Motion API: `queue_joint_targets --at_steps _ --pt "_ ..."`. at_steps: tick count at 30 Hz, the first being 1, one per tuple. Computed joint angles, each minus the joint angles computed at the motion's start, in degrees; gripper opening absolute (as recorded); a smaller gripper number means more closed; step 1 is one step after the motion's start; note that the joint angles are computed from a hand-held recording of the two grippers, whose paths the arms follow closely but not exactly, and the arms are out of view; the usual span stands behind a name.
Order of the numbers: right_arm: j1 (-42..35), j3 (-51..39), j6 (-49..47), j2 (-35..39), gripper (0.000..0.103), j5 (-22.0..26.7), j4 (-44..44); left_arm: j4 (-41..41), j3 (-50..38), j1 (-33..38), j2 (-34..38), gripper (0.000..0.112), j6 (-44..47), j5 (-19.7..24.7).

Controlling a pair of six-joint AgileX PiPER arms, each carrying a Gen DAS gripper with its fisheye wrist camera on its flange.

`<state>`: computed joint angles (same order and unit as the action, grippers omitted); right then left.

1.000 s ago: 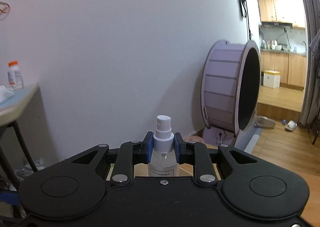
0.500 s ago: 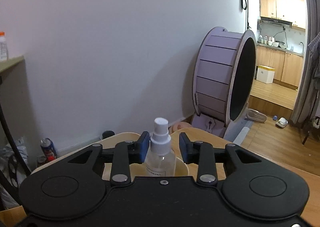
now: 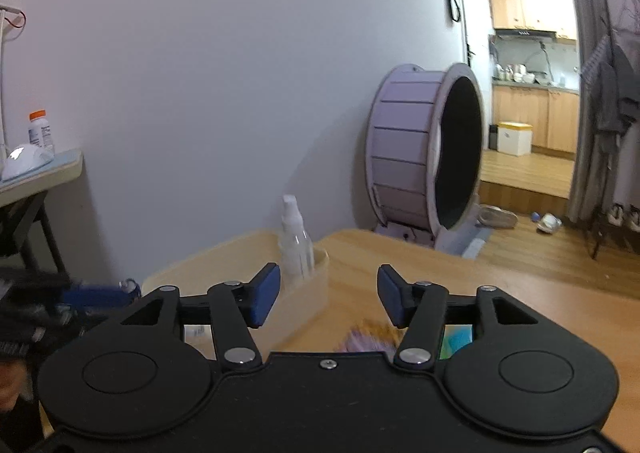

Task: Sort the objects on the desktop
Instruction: 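Carry the spray bottle into the cream basket and open the right tool, then grasp the black Umay wrist ball with the right tool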

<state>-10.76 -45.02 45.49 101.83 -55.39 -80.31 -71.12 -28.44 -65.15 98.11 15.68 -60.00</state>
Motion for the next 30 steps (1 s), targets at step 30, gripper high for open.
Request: queue_joint_targets --at_steps 30 --pt "-1.43 2.98 -17.08 11.34 0.082 1.64 3.13 7.85 -7.57 3.7 7.11 0.067 -0.52 9.35"
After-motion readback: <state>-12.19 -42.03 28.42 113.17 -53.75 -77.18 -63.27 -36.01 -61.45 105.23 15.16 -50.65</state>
